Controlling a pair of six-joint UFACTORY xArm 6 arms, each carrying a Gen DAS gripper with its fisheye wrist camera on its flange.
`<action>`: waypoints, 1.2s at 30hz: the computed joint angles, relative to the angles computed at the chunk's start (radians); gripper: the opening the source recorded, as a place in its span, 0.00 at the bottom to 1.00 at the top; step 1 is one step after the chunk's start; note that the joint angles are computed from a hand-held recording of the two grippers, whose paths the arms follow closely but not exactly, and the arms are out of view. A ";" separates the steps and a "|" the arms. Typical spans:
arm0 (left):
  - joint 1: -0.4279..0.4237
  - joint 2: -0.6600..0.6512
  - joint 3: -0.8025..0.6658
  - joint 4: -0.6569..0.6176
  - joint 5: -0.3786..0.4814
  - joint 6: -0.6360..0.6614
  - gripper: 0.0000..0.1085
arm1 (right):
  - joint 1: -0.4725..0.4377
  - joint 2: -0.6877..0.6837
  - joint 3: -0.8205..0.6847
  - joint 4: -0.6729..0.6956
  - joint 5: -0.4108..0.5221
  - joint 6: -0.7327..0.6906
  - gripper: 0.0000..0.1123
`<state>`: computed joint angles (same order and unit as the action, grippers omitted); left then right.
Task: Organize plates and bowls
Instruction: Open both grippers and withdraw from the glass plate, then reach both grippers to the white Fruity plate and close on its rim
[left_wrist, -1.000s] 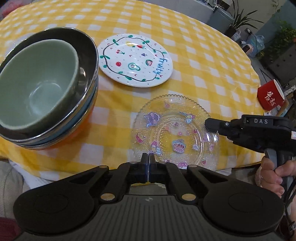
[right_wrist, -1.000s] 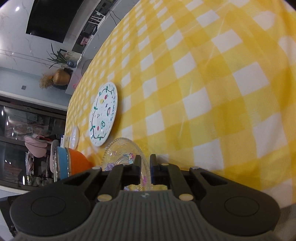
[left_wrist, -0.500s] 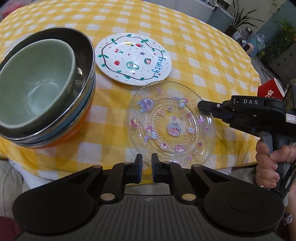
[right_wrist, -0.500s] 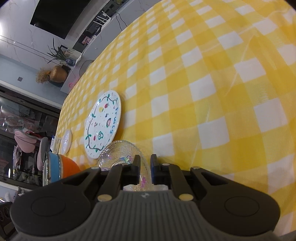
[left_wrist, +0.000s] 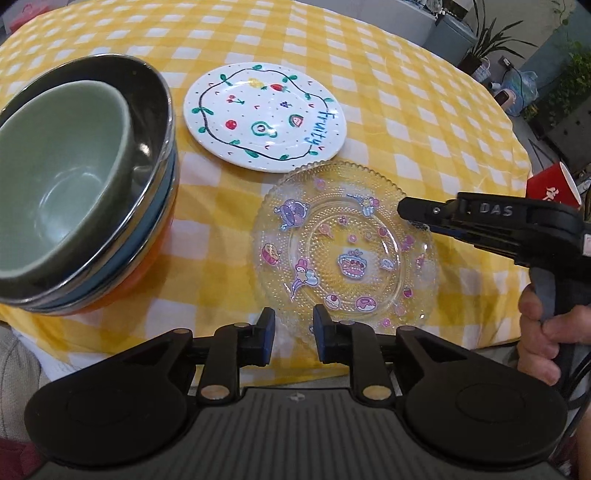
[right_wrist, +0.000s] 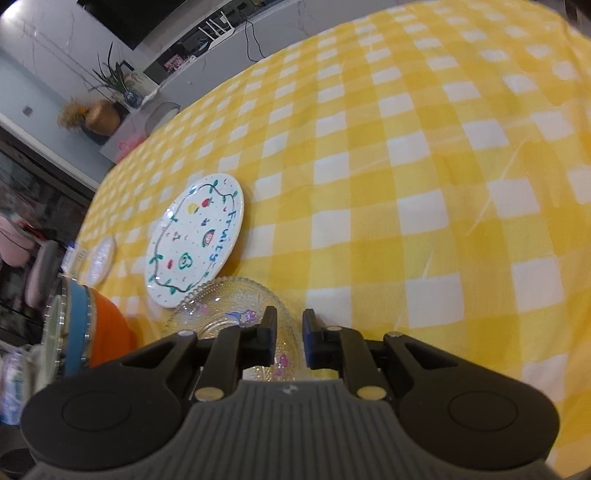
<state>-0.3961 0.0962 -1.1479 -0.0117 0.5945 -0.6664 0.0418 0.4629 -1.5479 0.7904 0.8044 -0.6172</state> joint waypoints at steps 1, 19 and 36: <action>-0.003 0.006 -0.007 0.015 0.003 -0.013 0.23 | 0.012 -0.007 0.014 -0.005 -0.035 -0.019 0.13; 0.008 -0.182 0.070 -0.222 0.043 0.402 0.29 | -0.031 -0.036 -0.021 0.113 0.089 -0.162 0.58; 0.307 0.142 -0.471 -0.262 0.343 0.676 0.29 | -0.033 0.339 -0.567 0.056 0.365 0.066 0.54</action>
<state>-0.0894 0.2387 -1.6184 -0.2740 0.9378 0.0100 0.0084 0.8019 -2.1149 0.8465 1.1691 -0.5513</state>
